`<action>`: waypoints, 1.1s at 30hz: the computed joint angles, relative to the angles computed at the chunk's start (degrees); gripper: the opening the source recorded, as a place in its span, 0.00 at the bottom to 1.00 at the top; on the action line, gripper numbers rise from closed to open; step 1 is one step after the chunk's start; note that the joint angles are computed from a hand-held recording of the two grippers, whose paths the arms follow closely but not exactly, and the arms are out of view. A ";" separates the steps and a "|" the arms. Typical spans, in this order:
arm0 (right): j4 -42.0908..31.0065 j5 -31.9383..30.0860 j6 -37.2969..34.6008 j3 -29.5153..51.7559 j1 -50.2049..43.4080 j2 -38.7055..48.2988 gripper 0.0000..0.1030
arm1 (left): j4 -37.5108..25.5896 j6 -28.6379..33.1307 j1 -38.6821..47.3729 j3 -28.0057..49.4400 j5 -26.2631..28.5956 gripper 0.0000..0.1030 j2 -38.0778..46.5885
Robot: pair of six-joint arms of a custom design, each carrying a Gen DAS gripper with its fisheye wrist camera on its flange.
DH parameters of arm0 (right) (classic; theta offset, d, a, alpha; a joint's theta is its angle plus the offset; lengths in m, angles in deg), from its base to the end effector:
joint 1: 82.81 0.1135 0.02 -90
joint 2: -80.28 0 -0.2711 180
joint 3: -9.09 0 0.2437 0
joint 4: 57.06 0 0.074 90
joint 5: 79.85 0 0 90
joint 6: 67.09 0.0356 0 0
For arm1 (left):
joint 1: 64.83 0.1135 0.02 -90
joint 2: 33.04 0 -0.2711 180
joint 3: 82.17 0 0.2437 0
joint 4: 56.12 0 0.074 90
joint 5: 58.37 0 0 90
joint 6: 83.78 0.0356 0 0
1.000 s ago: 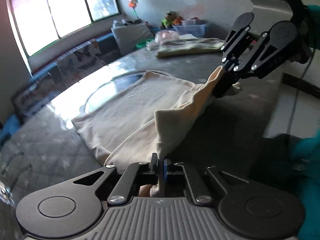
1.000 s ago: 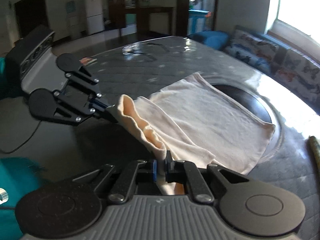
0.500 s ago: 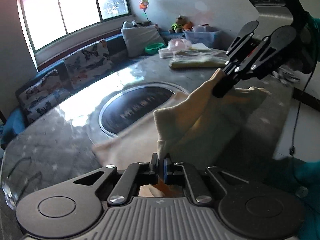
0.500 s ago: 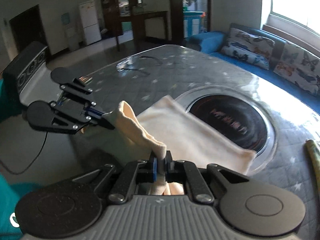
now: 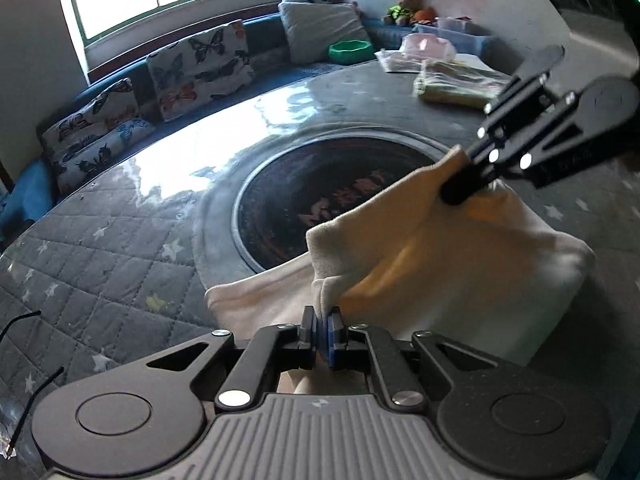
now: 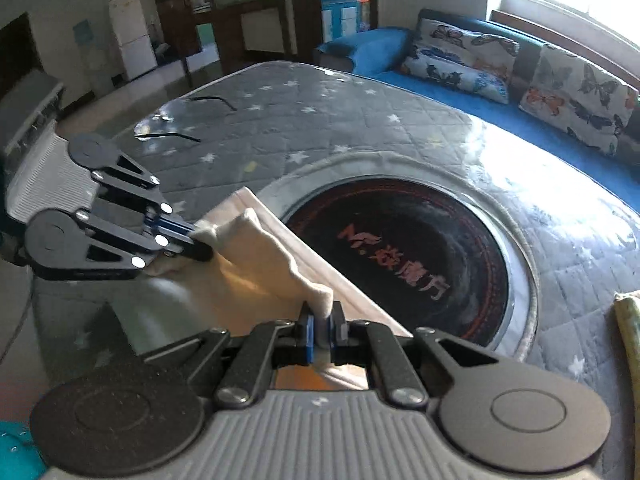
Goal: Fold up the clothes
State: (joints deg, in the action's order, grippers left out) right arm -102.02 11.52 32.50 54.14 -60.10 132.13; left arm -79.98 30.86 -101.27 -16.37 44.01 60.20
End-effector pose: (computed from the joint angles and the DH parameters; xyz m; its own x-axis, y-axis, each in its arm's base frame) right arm 0.1501 0.0619 0.2118 -0.7764 -0.1444 -0.6134 -0.2464 0.9655 0.0846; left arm 0.2526 -0.1960 0.1870 -0.2838 0.7158 -0.6381 0.8871 0.4486 0.1086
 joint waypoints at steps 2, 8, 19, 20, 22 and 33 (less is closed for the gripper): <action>2.37 -1.20 0.32 -1.09 -1.60 1.35 0.06 | -1.04 0.32 0.13 1.26 -0.58 0.06 0.55; 0.48 -0.80 1.10 -1.44 -1.02 -3.94 0.06 | -2.11 1.90 -0.37 1.82 -0.33 0.06 -3.75; 20.06 3.18 5.12 -6.66 -5.08 11.09 0.16 | 4.08 -7.15 -1.89 12.74 -9.93 0.09 14.52; 19.90 4.11 5.24 -6.89 -4.86 10.54 0.23 | 4.70 -7.52 -1.96 12.42 -10.50 0.10 14.66; 18.97 4.60 5.08 -7.10 -5.34 8.88 0.23 | 5.91 -7.92 -2.08 11.41 -11.68 0.11 14.38; -4.89 1.63 0.66 -7.78 -11.81 -13.01 0.23 | 9.92 -10.43 -2.12 8.80 -12.67 0.18 14.33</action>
State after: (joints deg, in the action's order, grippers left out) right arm -106.91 13.14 33.16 46.36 -71.91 119.12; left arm -70.05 20.43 -103.39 -7.57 31.34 74.52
